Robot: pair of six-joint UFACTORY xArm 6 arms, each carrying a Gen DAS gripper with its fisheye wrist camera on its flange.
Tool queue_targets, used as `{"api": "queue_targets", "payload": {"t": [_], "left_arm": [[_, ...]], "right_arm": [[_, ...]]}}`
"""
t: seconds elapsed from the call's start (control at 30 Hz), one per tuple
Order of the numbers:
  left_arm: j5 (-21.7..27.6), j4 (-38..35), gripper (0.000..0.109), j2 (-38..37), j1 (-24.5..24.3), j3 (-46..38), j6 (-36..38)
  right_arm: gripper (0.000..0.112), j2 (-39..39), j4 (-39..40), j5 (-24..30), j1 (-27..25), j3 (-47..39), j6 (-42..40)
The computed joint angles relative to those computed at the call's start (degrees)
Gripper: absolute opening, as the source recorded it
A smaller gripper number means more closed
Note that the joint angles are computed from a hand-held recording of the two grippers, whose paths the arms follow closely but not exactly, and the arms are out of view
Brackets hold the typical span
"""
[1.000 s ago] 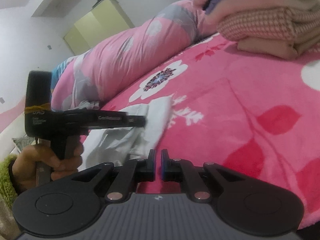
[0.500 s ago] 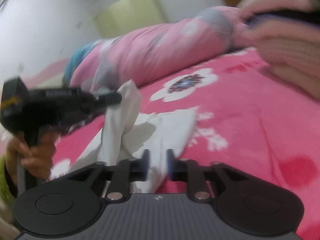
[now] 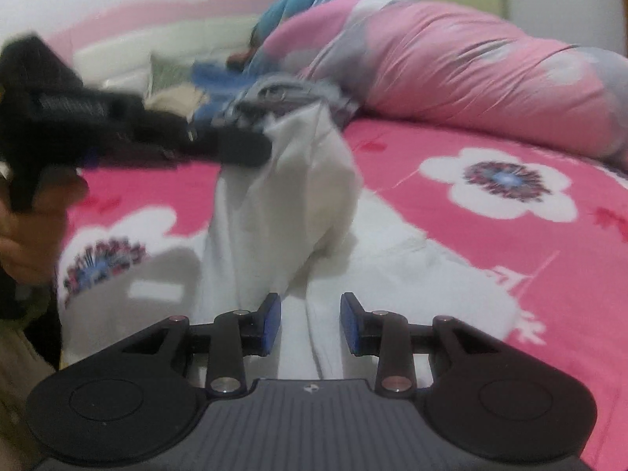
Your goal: Fold clothes
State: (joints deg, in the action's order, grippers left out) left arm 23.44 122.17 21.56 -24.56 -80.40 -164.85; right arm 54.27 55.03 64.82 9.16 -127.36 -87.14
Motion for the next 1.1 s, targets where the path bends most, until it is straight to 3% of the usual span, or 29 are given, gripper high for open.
{"api": "queue_targets", "payload": {"t": [0.07,0.13,0.17,0.3,0.43,0.5,0.57,0.7,0.77,0.93,1.0,1.1], "left_arm": [[-0.16,0.72,0.0,-0.01,0.12,0.04,-0.8],[-0.23,1.41,0.0,0.39,0.25,-0.44,-1.5],[-0.45,1.75,0.0,0.85,0.3,-0.99,-1.9],[-1.02,2.53,0.0,2.98,0.41,-3.5,-3.04],[-3.43,-1.01,0.003,8.18,0.85,-9.73,1.16],[-3.74,-6.29,0.022,10.83,1.2,-12.43,6.28],[-2.7,-7.92,0.032,11.21,1.35,-12.51,6.9],[0.63,-8.82,0.037,9.4,1.47,-9.92,5.23],[2.4,-9.23,0.04,7.19,1.33,-7.17,4.54],[4.65,-11.69,0.041,-0.44,0.34,2.01,7.57],[4.63,-13.48,0.042,-3.42,-0.27,5.64,10.61],[3.37,-15.67,0.042,-6.72,-1.28,9.99,15.49]], "right_arm": [[0.028,0.35,-1.38,-1.82,0.54,0.01,1.47],[0.006,-1.88,1.37,-6.51,0.66,4.09,1.28],[0.005,-2.69,4.2,-8.43,0.2,5.68,1.97],[0.004,-4.49,16.3,-16.56,-1.56,10.06,7.46],[0.01,-2.46,22.1,-21.51,-3.27,9.78,22.34],[0.017,-2.29,22.62,-24.39,-3.61,10.69,27.74],[0.02,-4.23,27.53,-27.01,-3.85,14.27,26.39],[0.02,-9.69,36.79,-26.79,-4.98,22.01,18.59],[0.021,-11.38,36.97,-24.75,-5.44,23.88,16.78],[0.044,-11.22,27.13,-16.82,-4.92,20.52,20.07],[0.05,-8.86,20.56,-11.69,-4.58,15.62,24.99],[0.05,-1.88,10.24,-7.56,-3.16,3.79,36.78]]}}
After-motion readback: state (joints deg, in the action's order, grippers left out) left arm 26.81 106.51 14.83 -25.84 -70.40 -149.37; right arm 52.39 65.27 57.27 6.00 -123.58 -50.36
